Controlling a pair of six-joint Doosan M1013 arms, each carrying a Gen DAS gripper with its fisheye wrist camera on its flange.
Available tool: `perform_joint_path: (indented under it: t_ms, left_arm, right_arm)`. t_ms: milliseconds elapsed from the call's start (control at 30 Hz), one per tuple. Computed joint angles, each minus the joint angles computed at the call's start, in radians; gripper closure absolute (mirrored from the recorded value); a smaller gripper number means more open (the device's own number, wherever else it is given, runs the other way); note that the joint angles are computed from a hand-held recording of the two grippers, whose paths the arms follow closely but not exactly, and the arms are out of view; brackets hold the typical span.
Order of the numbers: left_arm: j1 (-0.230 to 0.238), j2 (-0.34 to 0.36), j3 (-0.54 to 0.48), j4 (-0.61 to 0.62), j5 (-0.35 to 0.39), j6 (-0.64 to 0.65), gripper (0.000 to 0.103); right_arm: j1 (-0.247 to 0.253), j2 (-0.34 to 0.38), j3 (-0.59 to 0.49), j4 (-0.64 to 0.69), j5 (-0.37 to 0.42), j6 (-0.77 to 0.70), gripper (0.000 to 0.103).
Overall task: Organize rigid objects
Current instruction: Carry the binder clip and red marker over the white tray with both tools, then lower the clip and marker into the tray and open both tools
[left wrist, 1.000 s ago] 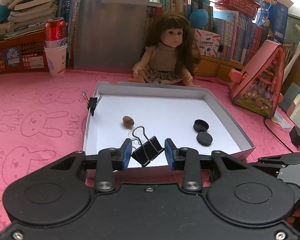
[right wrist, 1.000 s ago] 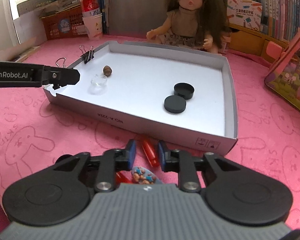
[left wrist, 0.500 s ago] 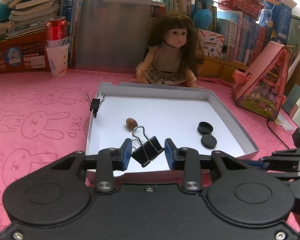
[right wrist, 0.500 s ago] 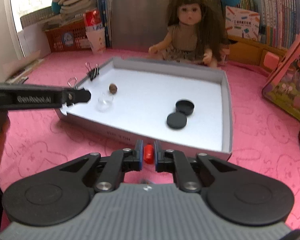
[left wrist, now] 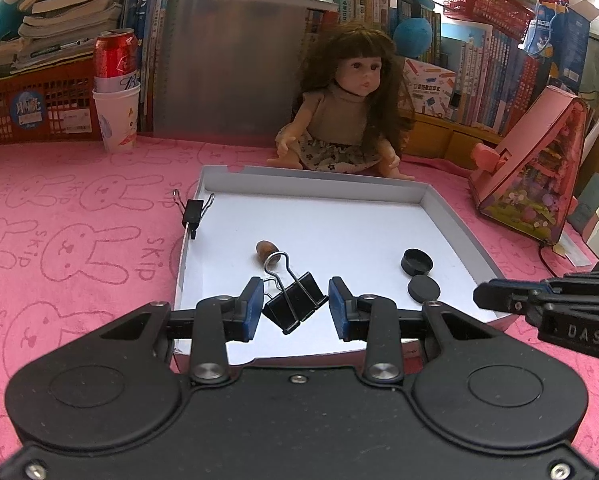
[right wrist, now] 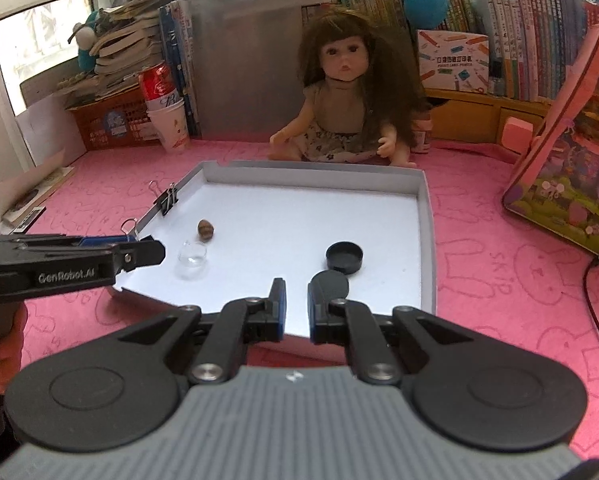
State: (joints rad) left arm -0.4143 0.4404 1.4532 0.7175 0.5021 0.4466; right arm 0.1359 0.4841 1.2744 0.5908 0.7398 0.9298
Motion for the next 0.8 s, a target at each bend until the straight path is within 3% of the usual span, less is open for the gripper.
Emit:
perform_joint_path:
  t_ms: [167,267,433,533,667,700,733,800]
  left_arm:
    - [-0.001,-0.002,0.005,0.01,-0.002,-0.012,0.07]
    - [-0.001,-0.003,0.006,0.008,-0.004,-0.003,0.07]
    - [-0.006,-0.001,0.005,0.011,-0.003,0.006,0.07]
    - [-0.008,0.0,0.003,0.006,-0.003,0.012,0.07]
    - [-0.009,0.0,0.005,0.001,-0.006,0.021,0.07]
    - [-0.01,0.0,0.005,0.002,-0.006,0.021,0.07]
    - [-0.01,0.0,0.006,0.002,-0.006,0.021,0.07]
    - [-0.01,0.0,0.006,0.002,-0.006,0.023,0.07]
  right_arm:
    - [-0.01,-0.01,0.029,0.033,0.029,-0.035,0.078]
    - [-0.012,-0.015,0.053,0.015,0.036,-0.045,0.062]
    - [0.001,-0.019,0.079,-0.049,0.027,-0.078,0.061]
    - [0.013,-0.022,0.094,-0.073,-0.019,-0.105,0.057]
    - [0.021,-0.012,0.087,-0.078,-0.013,-0.144,0.05]
    - [0.024,-0.014,0.09,-0.086,-0.017,-0.152,0.064]
    - [0.025,-0.016,0.091,-0.089,-0.015,-0.159,0.067]
    - [0.025,-0.019,0.089,-0.086,0.003,-0.158,0.085]
